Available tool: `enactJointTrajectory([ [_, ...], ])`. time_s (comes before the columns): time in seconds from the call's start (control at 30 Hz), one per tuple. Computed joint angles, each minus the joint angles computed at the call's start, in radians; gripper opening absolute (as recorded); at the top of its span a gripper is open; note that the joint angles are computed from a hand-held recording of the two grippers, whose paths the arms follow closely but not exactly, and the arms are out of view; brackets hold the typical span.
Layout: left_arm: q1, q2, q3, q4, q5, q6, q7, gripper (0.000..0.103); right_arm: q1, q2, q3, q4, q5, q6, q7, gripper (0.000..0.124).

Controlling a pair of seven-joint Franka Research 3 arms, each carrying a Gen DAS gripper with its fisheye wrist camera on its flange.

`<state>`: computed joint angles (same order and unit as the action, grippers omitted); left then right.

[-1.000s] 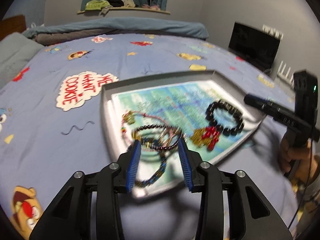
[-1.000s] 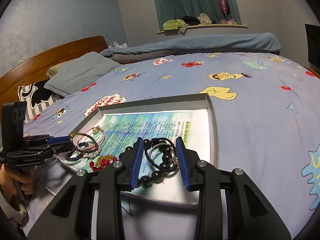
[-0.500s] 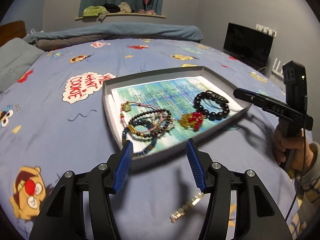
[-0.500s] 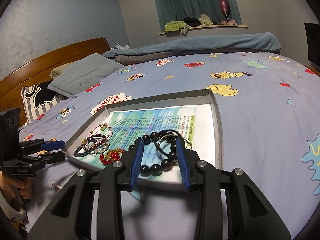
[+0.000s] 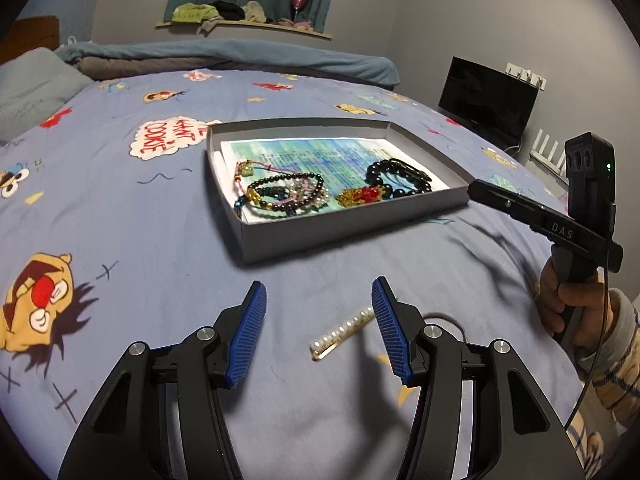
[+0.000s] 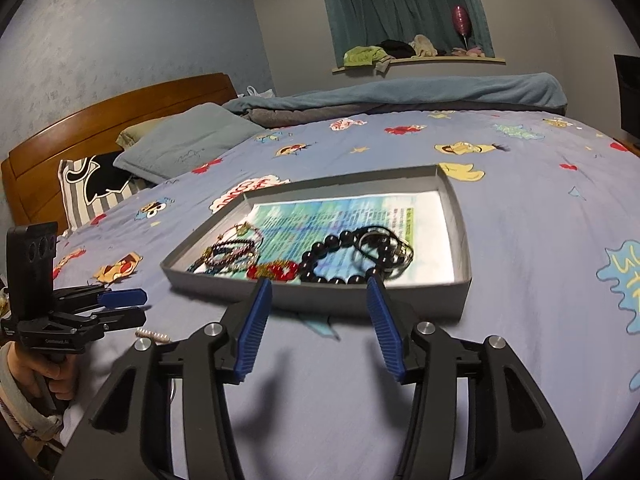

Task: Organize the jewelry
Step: 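Move both open tools back toward the pearl clip and silver ring, then grasp the pearl hair clip with the left tool while the right tool approaches the silver ring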

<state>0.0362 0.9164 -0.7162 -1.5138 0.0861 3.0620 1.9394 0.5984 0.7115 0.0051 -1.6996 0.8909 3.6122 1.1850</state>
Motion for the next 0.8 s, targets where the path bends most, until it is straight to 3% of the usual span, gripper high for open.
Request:
enactJointTrajectory([
  [0.17,0.006,0.002,-0.009,-0.017,0.007,-0.002,0.006,0.056,0.024,-0.010,-0.005,-0.015,0.030,-0.007,-0.019,0.060],
  [0.47,-0.041,-0.009,0.041,-0.010,0.012,-0.027,0.002,0.056,0.088,-0.012,-0.042,-0.006,0.118,-0.040,-0.096,0.073],
  [0.63,-0.055,-0.018,0.061,-0.013,-0.003,-0.036,0.001,0.036,0.103,-0.013,-0.050,-0.002,0.142,-0.056,-0.118,0.077],
  [0.8,-0.088,-0.042,0.110,-0.027,0.000,-0.018,-0.028,0.026,0.133,-0.008,-0.079,0.010,0.181,-0.077,-0.142,0.079],
])
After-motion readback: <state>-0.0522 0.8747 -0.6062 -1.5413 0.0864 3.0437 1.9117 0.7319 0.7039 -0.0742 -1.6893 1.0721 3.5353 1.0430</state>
